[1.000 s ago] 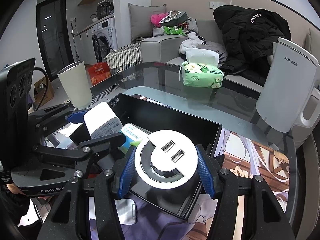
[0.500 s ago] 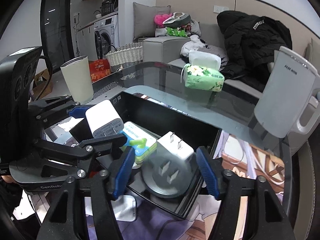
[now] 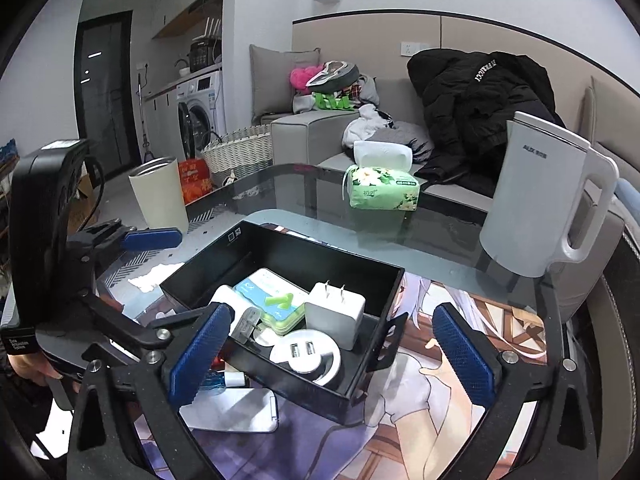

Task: Organize rigid objects
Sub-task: 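Lower the charger into the box and open the left tool while the right tool releases the socket, then withdraw both tools from the box toward the remaining items on the table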

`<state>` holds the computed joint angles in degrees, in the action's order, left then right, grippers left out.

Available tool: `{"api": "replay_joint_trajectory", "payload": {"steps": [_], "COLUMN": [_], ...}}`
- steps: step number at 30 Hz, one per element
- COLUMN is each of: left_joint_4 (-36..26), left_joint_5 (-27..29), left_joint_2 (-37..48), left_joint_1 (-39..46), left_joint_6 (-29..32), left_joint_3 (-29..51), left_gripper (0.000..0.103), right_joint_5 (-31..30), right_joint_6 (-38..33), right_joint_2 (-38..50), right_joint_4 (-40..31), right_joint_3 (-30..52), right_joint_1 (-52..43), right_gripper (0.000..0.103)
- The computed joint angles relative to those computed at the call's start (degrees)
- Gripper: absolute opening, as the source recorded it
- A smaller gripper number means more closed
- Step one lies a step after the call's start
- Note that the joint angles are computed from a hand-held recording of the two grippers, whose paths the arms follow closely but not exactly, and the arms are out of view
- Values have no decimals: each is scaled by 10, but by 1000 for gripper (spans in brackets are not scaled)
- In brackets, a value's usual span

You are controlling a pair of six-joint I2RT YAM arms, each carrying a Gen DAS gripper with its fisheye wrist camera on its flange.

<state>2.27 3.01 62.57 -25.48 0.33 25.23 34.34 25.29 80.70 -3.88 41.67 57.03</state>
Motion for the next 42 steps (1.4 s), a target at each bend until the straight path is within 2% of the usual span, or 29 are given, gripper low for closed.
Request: {"api": "replay_joint_trajectory", "payload": {"steps": [8,18,26,31,36,39,42], "left_joint_4": [-61,-153,-221,-264,-272,-266,-254], "left_joint_5": [-32,-4,16,-5,-40,-19,-23], "left_joint_2": [-131,-261,-377,-460,-499,-505,-499], "left_joint_1": [10,75,101,77,61,79,73], "left_joint_6": [-14,-23,-42,-51,-46,-41,-35], "left_joint_3": [-44,-93,-135,-162,-180,-186,-191], "left_gripper": [103,103,103,103,103,103,103], "right_joint_5": [18,-27,-16,-10,-7,-11,-8], "right_joint_6": [35,89,110,109,112,107,107], "right_joint_2": [-43,-69,-50,-13,18,43,67], "right_joint_4": [1,-13,-49,-49,-40,-36,-37], "right_joint_3": [-37,-74,-60,-39,-27,-14,0], "right_joint_1": [18,21,60,80,94,99,107], "right_gripper": [103,103,103,103,103,103,103]}}
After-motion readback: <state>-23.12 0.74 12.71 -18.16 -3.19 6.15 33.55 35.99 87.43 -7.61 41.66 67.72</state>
